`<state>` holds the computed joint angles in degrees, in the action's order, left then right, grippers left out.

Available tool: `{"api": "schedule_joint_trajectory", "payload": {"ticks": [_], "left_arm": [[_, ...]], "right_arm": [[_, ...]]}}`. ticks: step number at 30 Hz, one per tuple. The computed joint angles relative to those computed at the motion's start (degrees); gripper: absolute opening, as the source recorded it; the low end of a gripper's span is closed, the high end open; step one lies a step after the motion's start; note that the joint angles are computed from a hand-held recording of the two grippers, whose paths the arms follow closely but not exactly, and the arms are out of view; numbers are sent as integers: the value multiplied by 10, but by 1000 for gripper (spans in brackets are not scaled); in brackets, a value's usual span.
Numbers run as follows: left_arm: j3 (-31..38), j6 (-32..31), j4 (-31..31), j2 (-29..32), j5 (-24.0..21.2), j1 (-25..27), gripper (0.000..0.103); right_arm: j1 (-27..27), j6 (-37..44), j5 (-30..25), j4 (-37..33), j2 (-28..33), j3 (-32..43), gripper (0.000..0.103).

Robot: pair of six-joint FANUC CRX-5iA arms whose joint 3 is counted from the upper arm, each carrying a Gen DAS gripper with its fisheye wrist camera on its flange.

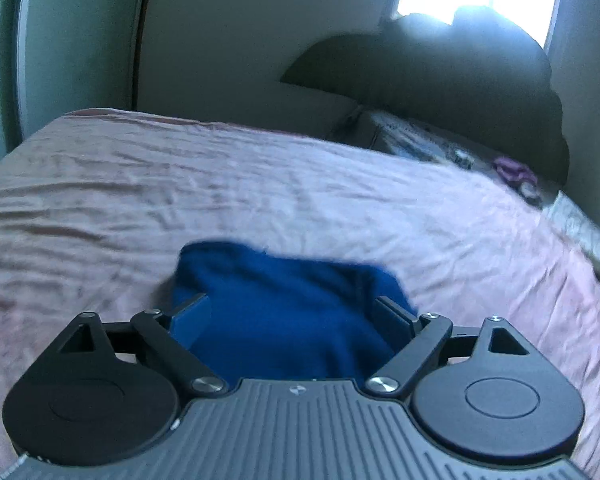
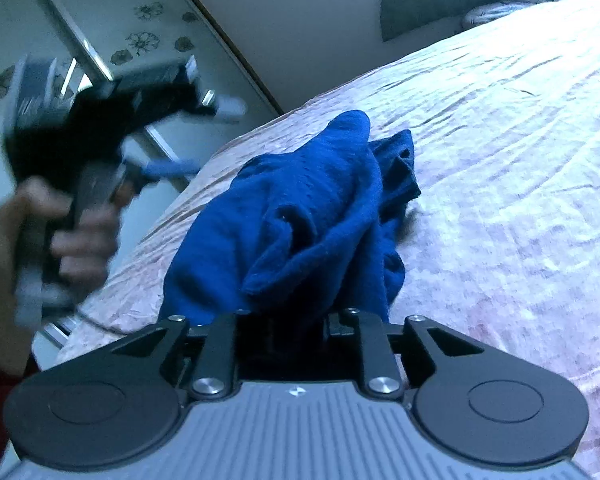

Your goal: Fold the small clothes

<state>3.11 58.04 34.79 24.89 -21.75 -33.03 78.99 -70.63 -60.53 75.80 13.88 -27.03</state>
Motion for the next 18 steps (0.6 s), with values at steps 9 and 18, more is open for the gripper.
{"api": "schedule_joint_trajectory", "payload": {"ticks": [9, 18], "left_arm": [[-195, -261, 205, -94, 93, -15, 89], [-311, -615, 509, -141, 137, -77, 89]], "right_arm": [[18, -77, -42, 16, -10, -13, 61], [39, 116, -126, -51, -1, 57, 62]]}}
